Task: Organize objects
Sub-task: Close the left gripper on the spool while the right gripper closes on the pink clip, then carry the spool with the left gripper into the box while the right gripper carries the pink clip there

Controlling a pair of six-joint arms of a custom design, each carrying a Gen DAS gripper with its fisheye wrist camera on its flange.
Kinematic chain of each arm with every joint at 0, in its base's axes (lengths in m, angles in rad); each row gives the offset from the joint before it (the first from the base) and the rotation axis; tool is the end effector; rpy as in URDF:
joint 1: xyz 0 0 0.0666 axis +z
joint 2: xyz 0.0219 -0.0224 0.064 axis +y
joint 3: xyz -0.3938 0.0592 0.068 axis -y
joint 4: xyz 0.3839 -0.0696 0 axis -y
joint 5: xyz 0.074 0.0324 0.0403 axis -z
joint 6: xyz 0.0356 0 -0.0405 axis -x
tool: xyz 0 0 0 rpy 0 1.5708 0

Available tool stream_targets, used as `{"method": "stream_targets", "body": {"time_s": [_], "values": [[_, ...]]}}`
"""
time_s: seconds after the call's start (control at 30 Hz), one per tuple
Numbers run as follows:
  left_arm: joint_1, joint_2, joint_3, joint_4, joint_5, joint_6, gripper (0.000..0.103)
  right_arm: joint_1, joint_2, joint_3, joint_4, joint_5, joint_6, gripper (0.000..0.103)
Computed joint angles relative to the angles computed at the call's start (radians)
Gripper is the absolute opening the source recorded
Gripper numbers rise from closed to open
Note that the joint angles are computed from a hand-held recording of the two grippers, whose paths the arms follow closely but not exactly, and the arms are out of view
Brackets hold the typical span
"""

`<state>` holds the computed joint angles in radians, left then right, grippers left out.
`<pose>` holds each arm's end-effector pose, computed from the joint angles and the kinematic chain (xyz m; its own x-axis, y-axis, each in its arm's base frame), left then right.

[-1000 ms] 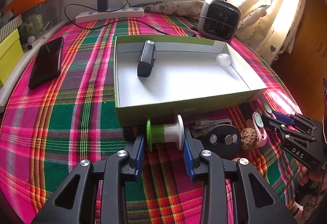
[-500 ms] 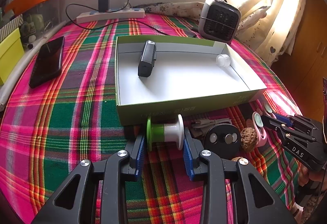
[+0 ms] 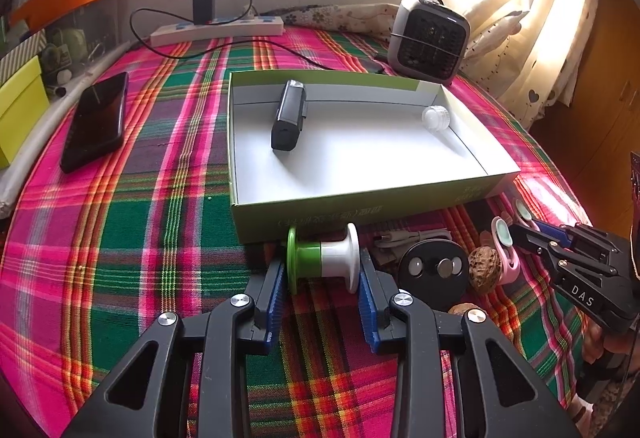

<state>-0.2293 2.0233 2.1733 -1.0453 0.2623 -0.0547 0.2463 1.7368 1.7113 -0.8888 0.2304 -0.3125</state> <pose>0.6819 -0.1690 0.4277 -0.7382 0.2265 -0.6354 0.4184 0.8926 -0.1679 0.5878 0.1390 0.4118 -0.7624 0.1169 -0.6364 0.1389 0.9902 0.0155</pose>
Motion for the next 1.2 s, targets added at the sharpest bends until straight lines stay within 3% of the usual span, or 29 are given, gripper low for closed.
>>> {"method": "stream_targets", "body": {"time_s": [0.77,1.2], "values": [[0.007,-0.011,0.042,-0.017,0.033,0.003,0.03,-0.003,-0.014,0.025,0.012,-0.035,0.015,0.018],[0.007,0.086,0.237,-0.099,0.028,-0.005,0.03,-0.015,0.041,0.14,-0.019,-0.056,0.057,0.018]]}}
